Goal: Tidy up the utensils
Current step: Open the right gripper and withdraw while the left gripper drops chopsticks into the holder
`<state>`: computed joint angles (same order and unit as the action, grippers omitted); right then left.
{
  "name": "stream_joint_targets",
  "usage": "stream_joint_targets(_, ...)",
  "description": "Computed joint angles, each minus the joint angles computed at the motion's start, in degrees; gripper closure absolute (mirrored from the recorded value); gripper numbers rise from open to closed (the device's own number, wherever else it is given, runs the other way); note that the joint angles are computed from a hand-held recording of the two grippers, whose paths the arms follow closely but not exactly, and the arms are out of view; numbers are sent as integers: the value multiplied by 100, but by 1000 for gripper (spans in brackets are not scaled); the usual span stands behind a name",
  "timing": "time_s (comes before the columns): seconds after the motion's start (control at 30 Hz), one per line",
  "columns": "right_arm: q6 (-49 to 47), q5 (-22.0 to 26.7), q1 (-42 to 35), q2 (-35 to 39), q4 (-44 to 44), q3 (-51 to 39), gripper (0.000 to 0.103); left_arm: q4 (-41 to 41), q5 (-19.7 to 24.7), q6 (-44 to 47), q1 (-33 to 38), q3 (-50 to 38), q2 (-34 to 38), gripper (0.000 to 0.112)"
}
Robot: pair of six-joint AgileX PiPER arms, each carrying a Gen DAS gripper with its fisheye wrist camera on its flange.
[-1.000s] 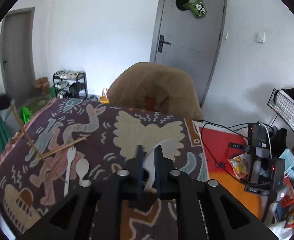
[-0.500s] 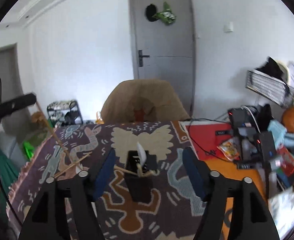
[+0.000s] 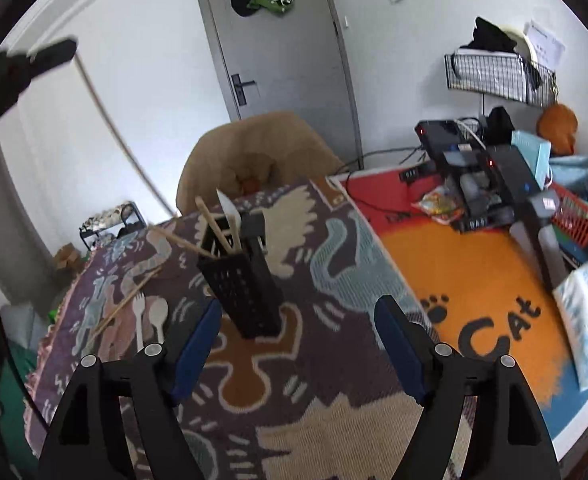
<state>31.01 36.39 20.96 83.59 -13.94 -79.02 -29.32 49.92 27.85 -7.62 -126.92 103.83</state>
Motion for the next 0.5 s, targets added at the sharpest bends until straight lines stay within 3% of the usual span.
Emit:
stream_joint_targets(0.27, -274, -291, -178, -158, 504, 474, 25, 501, 246, -328, -423, -821, 521, 109)
stream_joint_targets(0.5, -241, -381, -259, -306, 620, 760, 25, 880, 50, -588, -611, -668, 687, 109)
